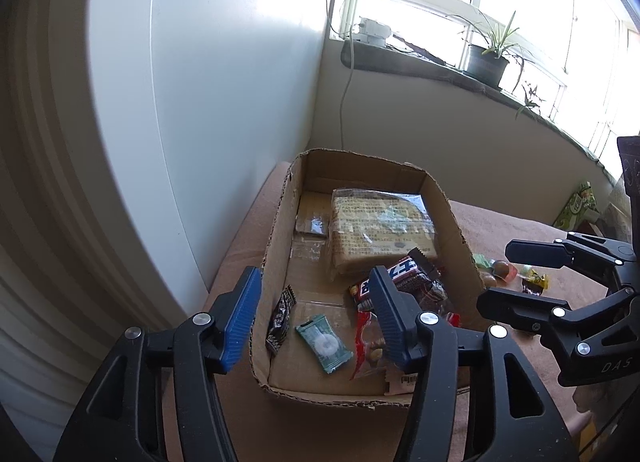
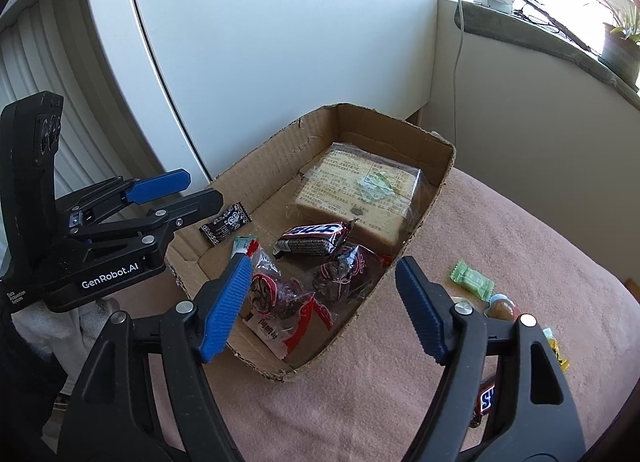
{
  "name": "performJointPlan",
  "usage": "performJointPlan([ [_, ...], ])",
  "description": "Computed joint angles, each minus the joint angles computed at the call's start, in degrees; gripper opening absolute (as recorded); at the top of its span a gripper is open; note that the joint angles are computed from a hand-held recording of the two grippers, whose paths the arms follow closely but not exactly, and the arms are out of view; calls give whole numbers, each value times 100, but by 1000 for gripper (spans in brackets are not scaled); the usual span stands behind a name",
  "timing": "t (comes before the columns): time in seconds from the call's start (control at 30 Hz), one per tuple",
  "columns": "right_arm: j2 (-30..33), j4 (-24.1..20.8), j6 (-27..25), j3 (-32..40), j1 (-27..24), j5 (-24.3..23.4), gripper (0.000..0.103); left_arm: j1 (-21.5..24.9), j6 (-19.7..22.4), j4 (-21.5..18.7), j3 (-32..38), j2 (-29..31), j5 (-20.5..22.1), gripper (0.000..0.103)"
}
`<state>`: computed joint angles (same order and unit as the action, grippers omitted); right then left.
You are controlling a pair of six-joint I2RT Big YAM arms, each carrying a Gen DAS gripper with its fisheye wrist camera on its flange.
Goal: Organize snacks
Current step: 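Withdraw both tools from the box back toward the remaining candies, then grasp the Snickers bar with the left tool while the right tool grasps the yellow candy packet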
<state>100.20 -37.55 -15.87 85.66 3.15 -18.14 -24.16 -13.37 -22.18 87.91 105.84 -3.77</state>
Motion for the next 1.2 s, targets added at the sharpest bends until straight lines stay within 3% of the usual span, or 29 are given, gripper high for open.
performJointPlan([
  [0.37,-200,87,-37,-180,-408,-13,77,-160,-73,60,-71,-116,31,59],
  [0.87,-190,-64,235,-108,-1599,-340,77,-689,-15,18,191,-17,127,59],
  [1.2,39,-291,-97,82,-2027,-416,77,-1059,28,-173,515,198,331,59],
])
